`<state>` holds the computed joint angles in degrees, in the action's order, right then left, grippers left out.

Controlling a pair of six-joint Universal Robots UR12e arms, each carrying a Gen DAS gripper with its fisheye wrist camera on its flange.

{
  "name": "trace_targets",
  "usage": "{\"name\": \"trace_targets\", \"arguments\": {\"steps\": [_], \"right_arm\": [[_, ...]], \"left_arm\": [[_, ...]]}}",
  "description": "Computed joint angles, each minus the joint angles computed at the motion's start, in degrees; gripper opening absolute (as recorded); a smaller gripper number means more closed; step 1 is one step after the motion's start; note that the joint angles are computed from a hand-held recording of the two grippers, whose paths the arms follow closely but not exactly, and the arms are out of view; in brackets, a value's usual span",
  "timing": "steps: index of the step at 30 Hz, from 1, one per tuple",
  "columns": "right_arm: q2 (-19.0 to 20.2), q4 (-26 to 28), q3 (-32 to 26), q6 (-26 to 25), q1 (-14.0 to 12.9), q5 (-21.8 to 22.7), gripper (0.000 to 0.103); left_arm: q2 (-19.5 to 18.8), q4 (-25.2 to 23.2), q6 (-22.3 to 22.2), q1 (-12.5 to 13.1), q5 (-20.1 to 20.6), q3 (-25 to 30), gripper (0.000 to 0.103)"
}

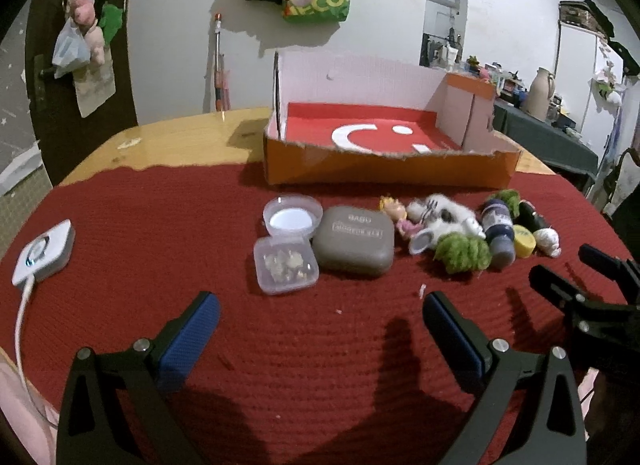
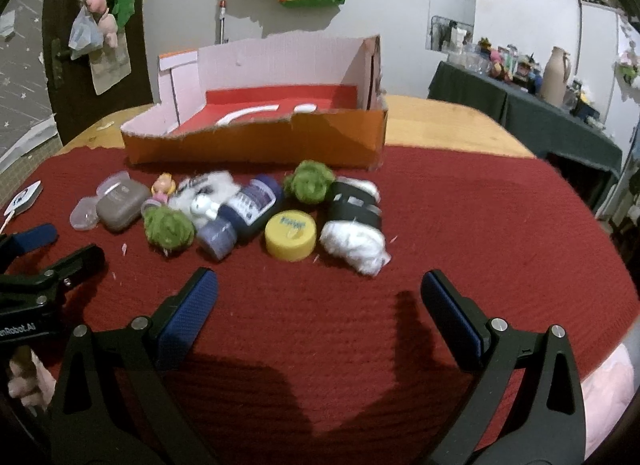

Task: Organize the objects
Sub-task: 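Move left tool to the clear pebble box while right tool approaches the black-and-white roll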

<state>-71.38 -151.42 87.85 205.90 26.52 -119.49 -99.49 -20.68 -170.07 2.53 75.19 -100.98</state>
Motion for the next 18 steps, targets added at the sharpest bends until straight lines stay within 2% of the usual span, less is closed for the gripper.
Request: {"name": "trace_targets", "arguments": {"steps": [5,10,18], "right_arm": [[-0.53,0.75,-0.42,0.72,-1.07,1.02,0.103],[-0.62,2.26,-1.04,1.22,-2.05,1.32,0.103],[-1.26,6.35,-1.61,4.30,-4.65,5.92,0.103]], "left_arm": [[0.06,-2.05,2.07,0.52,-1.89,1.33,0.103],[-0.49,-6.95,2.61,1.73,-4.80,3.58,0.103],[-1.45,-11.13,7.33,2.26,-4.84,6.20,0.103]]}}
